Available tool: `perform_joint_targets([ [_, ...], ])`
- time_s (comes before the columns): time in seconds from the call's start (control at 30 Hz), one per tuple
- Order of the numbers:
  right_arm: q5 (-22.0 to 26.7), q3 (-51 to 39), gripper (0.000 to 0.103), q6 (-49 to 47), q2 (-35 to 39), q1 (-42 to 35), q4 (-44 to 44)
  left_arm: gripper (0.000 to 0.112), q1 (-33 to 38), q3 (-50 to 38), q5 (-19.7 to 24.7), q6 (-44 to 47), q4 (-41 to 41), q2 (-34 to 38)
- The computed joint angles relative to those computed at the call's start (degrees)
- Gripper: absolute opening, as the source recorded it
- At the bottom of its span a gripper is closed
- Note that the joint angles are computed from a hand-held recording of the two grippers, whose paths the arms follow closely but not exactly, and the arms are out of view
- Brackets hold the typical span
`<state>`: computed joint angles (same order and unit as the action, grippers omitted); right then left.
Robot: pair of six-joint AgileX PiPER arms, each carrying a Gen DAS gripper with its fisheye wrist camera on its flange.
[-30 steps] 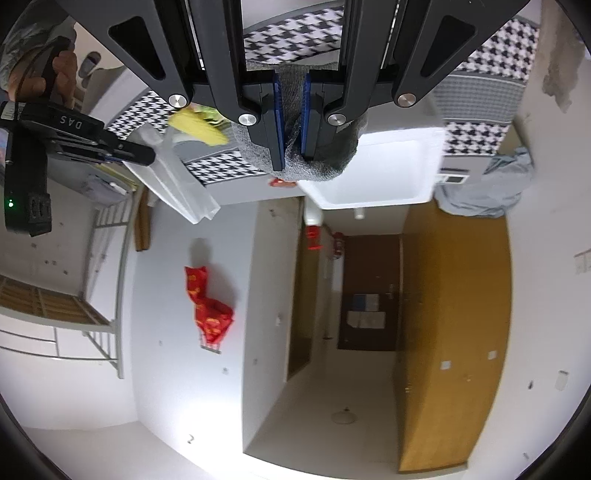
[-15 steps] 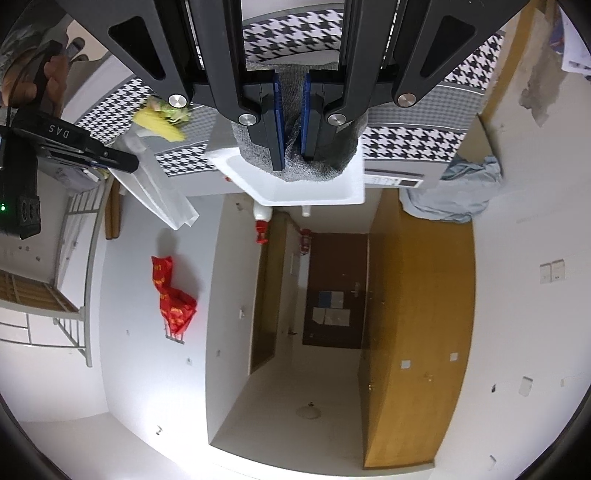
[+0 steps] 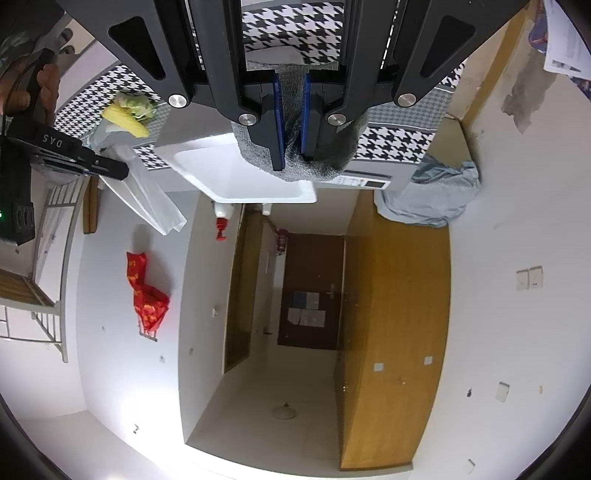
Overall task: Organize soft objects
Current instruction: 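Carry the white tissues with the right gripper over the white foam box, then lower the tissues into the foam box and open the right gripper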
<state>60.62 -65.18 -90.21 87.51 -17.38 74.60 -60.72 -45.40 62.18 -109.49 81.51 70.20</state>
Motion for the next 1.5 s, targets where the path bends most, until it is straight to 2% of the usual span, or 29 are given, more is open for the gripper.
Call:
perform_joint_targets([
  [0.33, -5.76, -4.65, 0.010, 4.14, 2.37, 7.55, -1.97, 0.008, 4.93, 3.25, -3.61, -1.47, 1.09, -2.47],
  [0.7, -10.62, -8.69, 0.010, 8.57, 5.08, 14.30, -5.06, 0.008, 11.33, 4.62, -9.70, -0.67, 1.01, -3.89],
  [0.93, -13.64, -10.93, 0.010, 12.18, 6.82, 17.77, -8.19, 0.008, 12.37, 5.89, -10.07, -1.95, 1.08, -4.36],
  [1.2, -13.32, -13.09, 0.011, 14.97, 8.71, 19.18, -10.22, 0.008, 13.33, 6.54, -10.74, -2.10, 1.18, -5.03],
  [1.27, -14.16, -13.46, 0.019, 15.58, 9.10, 19.51, -11.04, 0.008, 13.38, 6.42, -10.88, -1.87, 1.02, -4.93],
  [1.33, -15.09, -13.44, 0.037, 16.18, 9.26, 19.80, -11.60, 0.008, 13.77, 6.25, -11.38, -1.44, 0.87, -4.83],
  [1.4, -14.98, -13.44, 0.047, 16.02, 9.35, 19.74, -11.46, 0.008, 14.51, 5.90, -12.16, -0.97, 0.78, -4.69],
  [1.43, -14.85, -13.46, 0.061, 15.90, 9.37, 19.65, -11.36, 0.008, 14.77, 5.80, -12.43, -0.79, 0.79, -4.59],
  [1.47, -14.78, -13.29, 0.068, 15.68, 9.27, 19.51, -11.05, 0.008, 14.83, 5.71, -12.50, -0.85, 0.87, -4.51],
  [1.5, -14.73, -13.03, 0.082, 15.28, 9.09, 19.35, -10.57, 0.008, 15.04, 5.71, -12.74, -0.85, 0.93, -4.58],
])
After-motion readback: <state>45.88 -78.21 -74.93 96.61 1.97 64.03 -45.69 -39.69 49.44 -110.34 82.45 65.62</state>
